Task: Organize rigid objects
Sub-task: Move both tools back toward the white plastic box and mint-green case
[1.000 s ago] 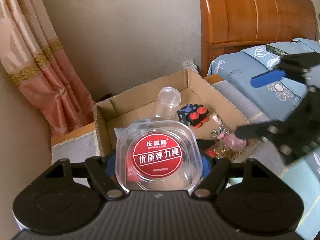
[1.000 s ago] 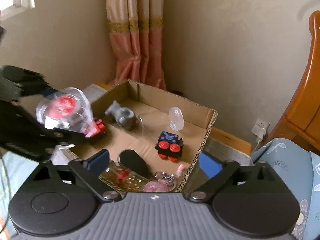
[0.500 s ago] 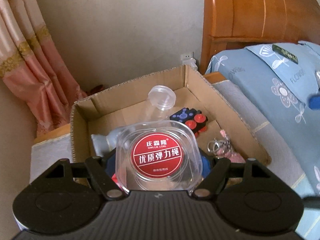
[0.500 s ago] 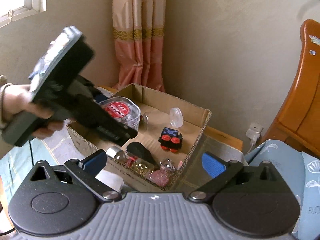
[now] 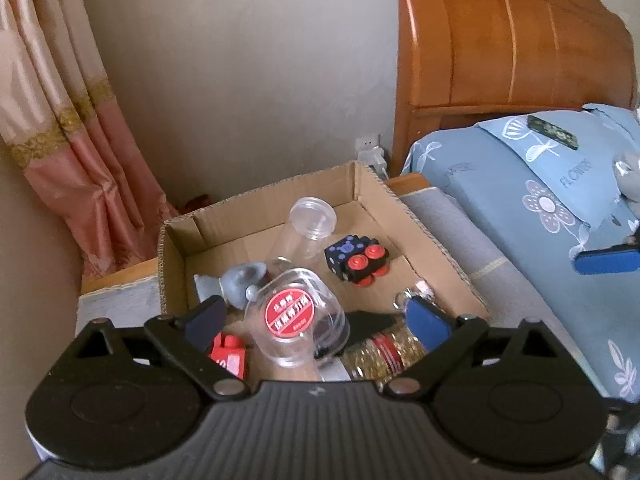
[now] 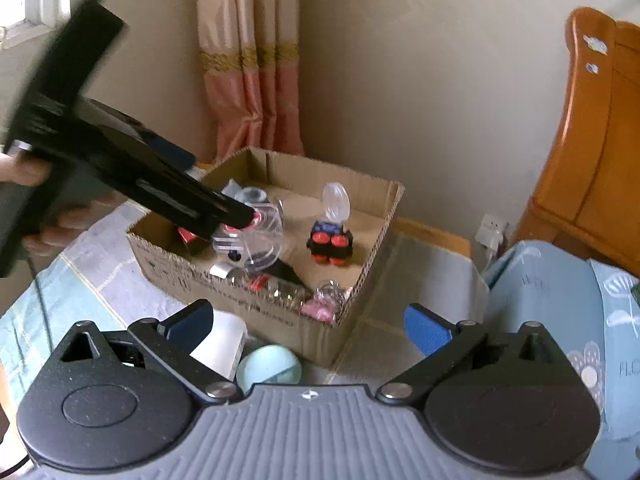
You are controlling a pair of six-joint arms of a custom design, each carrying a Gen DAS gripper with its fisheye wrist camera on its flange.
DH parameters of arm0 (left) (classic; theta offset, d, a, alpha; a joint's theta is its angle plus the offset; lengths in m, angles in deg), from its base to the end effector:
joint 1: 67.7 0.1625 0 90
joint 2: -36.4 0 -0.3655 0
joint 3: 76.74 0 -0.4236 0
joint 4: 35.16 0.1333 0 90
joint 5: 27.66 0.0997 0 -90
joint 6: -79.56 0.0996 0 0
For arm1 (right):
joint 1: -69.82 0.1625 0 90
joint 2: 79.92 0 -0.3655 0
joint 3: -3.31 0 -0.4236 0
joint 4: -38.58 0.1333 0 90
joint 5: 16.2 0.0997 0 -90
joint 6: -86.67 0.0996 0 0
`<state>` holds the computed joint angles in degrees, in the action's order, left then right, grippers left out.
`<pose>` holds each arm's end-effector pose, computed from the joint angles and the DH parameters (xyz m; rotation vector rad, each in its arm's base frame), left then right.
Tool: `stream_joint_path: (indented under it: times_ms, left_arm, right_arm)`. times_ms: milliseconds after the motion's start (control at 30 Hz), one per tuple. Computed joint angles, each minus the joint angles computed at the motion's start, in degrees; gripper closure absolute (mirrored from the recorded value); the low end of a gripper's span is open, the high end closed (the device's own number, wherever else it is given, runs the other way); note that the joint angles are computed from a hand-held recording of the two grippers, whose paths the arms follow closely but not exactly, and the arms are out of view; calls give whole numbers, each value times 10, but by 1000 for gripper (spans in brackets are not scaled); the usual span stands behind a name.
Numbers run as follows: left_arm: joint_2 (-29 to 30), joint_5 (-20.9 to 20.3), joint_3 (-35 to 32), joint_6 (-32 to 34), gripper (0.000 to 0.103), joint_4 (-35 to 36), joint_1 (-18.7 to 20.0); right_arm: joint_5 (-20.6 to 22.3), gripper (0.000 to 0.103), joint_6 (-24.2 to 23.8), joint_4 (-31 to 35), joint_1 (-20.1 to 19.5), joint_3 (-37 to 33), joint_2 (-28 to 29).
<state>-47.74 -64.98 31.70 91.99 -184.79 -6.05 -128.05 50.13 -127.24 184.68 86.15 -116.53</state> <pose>-0.0692 -0.5758 0.3602 0.4372 2.1626 -0.8368 0.3895 -0.6117 0.0434 1.2333 -2.3411 0.6424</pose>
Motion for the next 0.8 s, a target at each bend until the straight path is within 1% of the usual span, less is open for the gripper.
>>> stream_joint_path:
  times_ms: [100,167,200,333,400,467,500,567,667,800]
  left_arm:
    - [-22,12,28,1,6,-22,-13]
    - [-33,26,47,-4,2,-42,-21]
    - [-41,33,60,-6,2,-53,-25]
    - [-69,51,104,-19,2,-61,-35]
    - [-76,73,128,-29,2,-66,-41]
    - [-80,84,142,-46,2,-60,-44]
    - [-83,82,148,-64,2,-47,-44]
    - [-89,72,154,-99,2,-17,-41]
    - [-78,73,162,-122,2,-22,-36]
    - [-59,65,160,-154,2,-13,-28]
  right_arm:
    - [-19,0,10,-26,2,16,5]
    - [-30,0,16,-48,3,28,8]
    - [-35,0,19,-60,4,35,9]
    - [-57,0,44,-104,4,55,17]
    - [-67,0,59,-124,5,66,22]
    - [-85,0,72,-139,5,73,28]
    - [-100,0,76,-150,5,75,35]
    - [-115,0,83,-144,3,81,39]
    - [-122,0,95,-133,-4,95,37]
    - [-122,0,118,-120,-16,101,36]
